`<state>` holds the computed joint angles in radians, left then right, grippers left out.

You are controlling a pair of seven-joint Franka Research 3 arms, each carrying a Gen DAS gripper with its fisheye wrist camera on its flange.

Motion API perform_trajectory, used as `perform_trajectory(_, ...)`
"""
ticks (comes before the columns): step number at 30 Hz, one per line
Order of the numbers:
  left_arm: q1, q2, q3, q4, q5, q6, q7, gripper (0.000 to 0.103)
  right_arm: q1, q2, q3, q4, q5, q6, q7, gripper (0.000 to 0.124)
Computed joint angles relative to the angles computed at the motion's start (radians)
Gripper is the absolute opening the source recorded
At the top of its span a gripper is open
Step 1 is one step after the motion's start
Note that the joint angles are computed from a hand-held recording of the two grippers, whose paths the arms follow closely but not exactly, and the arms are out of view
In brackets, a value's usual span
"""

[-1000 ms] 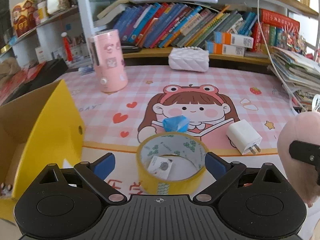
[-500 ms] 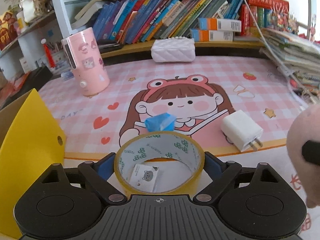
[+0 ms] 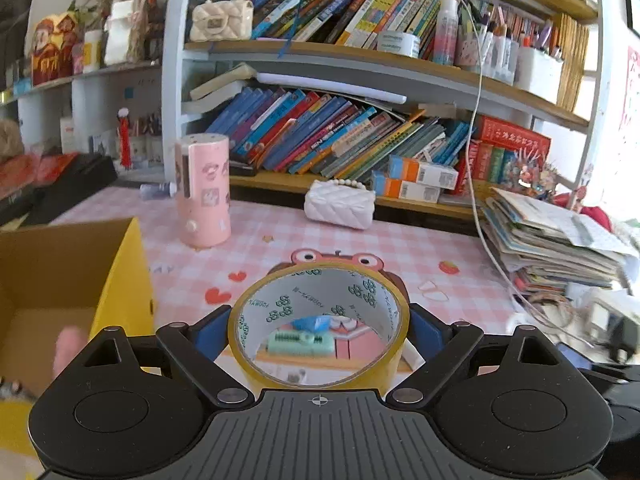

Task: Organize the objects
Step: 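Carry the tape roll and pig plush over the yellow box with both tools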

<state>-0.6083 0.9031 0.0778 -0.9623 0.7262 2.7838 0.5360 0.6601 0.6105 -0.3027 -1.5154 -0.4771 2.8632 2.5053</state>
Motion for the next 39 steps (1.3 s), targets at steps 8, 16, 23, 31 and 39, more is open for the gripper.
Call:
perform_trajectory(8, -0.005, -0.236, 0.051, -0.392, 0.114, 0.184, -0.164, 0.091, 0.049, -0.023, 0.016, -0.009, -0.031, -0.044, 0.042, 0.057)
perform_trajectory(16, -0.038, -0.428, 0.144, -0.66, 0.369, 0.251, -0.438, 0.091, 0.094, -0.019, 0.062, 0.028, -0.084, -0.091, 0.08, 0.057)
perform_trajectory(23, 0.006, -0.59, 0.135, -0.864, 0.524, 0.222, -0.58, 0.091, 0.124, 0.02, 0.123, 0.11, -0.083, -0.143, 0.056, 0.057)
perform_trajectory(31, 0.112, -0.713, 0.07, -1.023, 0.599, 0.225, -0.628, 0.091, 0.172, 0.078, 0.15, 0.203, -0.043, -0.185, 0.043, 0.057)
perform_trajectory(39, 0.223, -0.787, -0.003, -1.119, 0.661, 0.239, -0.663, 0.091, 0.213, 0.125, 0.157, 0.274, -0.008, -0.215, 0.041, 0.057)
